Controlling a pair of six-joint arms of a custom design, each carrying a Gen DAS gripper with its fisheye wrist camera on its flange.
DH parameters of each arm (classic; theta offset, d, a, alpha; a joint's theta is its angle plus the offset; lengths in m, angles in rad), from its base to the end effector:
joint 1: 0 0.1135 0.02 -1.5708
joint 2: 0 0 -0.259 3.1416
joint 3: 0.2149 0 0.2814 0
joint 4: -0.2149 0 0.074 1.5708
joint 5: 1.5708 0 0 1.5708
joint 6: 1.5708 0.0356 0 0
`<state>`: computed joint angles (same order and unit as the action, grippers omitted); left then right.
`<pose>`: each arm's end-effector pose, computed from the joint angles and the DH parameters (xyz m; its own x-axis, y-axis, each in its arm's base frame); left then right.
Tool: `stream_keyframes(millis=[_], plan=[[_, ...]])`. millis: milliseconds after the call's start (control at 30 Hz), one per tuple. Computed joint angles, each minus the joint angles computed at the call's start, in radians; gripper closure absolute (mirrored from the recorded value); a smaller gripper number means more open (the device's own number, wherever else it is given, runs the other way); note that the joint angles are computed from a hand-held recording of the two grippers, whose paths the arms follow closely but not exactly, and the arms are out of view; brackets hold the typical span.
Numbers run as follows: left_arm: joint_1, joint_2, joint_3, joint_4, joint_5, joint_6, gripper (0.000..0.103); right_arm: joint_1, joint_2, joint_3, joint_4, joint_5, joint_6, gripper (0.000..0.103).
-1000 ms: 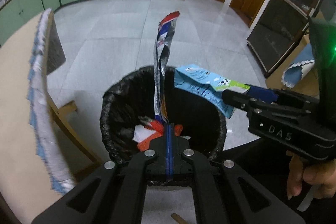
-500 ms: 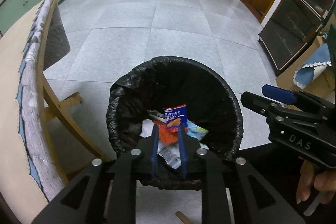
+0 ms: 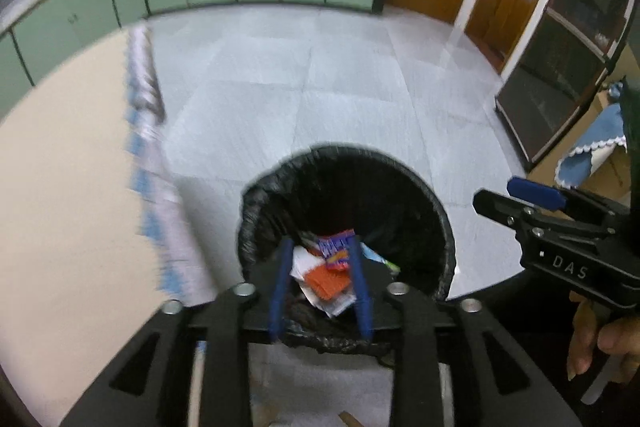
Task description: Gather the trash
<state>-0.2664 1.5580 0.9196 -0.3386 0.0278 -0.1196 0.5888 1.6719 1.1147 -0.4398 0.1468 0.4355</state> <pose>0.3225 -0.0890 0.1660 -0.8271 0.1021 -0.5528 0.1808 0.9794 -0.0896 0.3110 0.2014 0.1850 -0.8371 -0.0572 -0.5440 -0.1436 0.9826 0.1176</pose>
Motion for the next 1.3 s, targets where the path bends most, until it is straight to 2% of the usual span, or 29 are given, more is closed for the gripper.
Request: stream_keyframes(millis=[67,200,267,333,433,533,633,800,967,1100,1133,1233,1267,1300], plan=[[0.011,-0.109,-0.036,-0.020,-0.015,-0.007,0.060,0.031,-0.065,-0.016,-0.014,0.033,0.009,0.044],[0.010,-0.336,-0.097,-0.080,-0.090,-0.018,0.038,0.107,-0.201,-0.044,-0.049,0.111,0.035,0.031],[0.009,-0.461,-0.119,-0.133,-0.134,-0.025,0.032,0.148,-0.256,-0.046,-0.068,0.164,0.053,0.026],[0.015,-0.561,-0.132,-0.190,-0.169,-0.036,0.022,0.198,-0.310,-0.044,-0.082,0.221,0.069,0.019],[0.027,-0.703,-0.139,-0.285,-0.237,-0.042,0.018,0.271,-0.358,-0.018,-0.108,0.313,0.086,0.012],[0.060,-0.822,-0.133,-0.373,-0.263,-0.064,0.013,0.343,-0.374,0.035,-0.163,0.405,0.115,0.009],[0.038,-0.924,-0.105,-0.462,-0.382,-0.067,0.007,0.411,-0.387,0.086,-0.209,0.481,0.132,0.007],[0.045,-1.025,-0.009,-0.610,-0.498,-0.104,0.006,0.525,-0.370,0.199,-0.280,0.622,0.160,0.005],[0.036,-1.056,0.100,-0.762,-0.624,-0.171,0.006,0.576,-0.359,0.265,-0.301,0.640,0.139,0.005],[0.085,-1.107,0.156,-0.822,-0.641,-0.153,0.006,0.606,-0.350,0.304,-0.297,0.649,0.100,0.005],[0.123,-1.117,0.165,-0.823,-0.617,-0.137,0.006,0.618,-0.339,0.325,-0.301,0.664,0.093,0.005],[0.388,-1.150,0.195,-0.800,-0.399,-0.027,0.006,0.644,-0.319,0.362,-0.300,0.715,0.093,0.005],[0.432,-1.154,0.195,-0.793,-0.374,-0.010,0.006,0.651,-0.317,0.370,-0.299,0.730,0.100,0.005],[0.433,-1.153,0.207,-0.797,-0.405,-0.014,0.006,0.657,-0.318,0.370,-0.295,0.741,0.104,0.005]])
